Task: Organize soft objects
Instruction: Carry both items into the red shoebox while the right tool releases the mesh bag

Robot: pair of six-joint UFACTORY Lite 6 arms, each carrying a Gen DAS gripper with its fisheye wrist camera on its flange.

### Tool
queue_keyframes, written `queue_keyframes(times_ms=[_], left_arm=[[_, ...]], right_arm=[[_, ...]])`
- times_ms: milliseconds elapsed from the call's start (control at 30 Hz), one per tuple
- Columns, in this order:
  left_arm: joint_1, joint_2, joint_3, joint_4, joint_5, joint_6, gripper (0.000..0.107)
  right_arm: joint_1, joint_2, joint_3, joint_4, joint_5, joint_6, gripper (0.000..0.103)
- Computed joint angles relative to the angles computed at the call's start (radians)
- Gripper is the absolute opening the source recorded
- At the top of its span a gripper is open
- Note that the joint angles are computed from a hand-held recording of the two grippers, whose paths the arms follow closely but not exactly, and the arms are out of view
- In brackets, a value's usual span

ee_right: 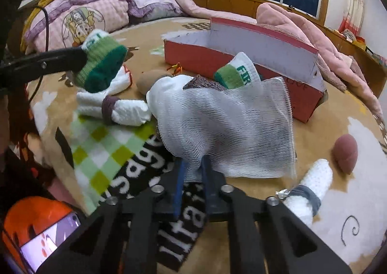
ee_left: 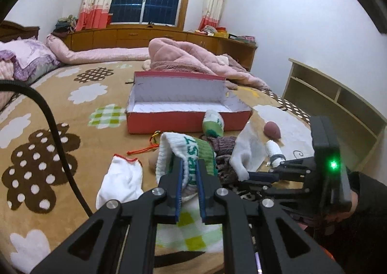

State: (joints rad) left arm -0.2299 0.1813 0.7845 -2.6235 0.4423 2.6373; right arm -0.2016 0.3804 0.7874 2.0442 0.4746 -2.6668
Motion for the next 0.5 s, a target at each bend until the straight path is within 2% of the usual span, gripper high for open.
queue_keyframes(times_ms=[100,300,433,500], left_arm=[[-0.024,-0.004,0.003,-0.044,-0.01,0.05,0.011],[-0.029,-0.022,0.015,-0.006,-0.025,0.009,0.011],[-0.025,-0.05,0.024,0.022,-0.025,-0.025,0.011],[-0.018,-0.066,0.032,0.069,-0.016,-0.077,0.011]], right_arm=[[-0.029,-0.032,-0.012,-0.054,0.013,0.03,0.006],[-0.149,-0.128,-0.038,-0.224,0.149,0.173,0.005],[-0.248,-0.185,-0.03,-0.36,0.32,0.298,0.005],[-0.312,-0.185,-0.004,-0.443,0.46,0.367,0.005]])
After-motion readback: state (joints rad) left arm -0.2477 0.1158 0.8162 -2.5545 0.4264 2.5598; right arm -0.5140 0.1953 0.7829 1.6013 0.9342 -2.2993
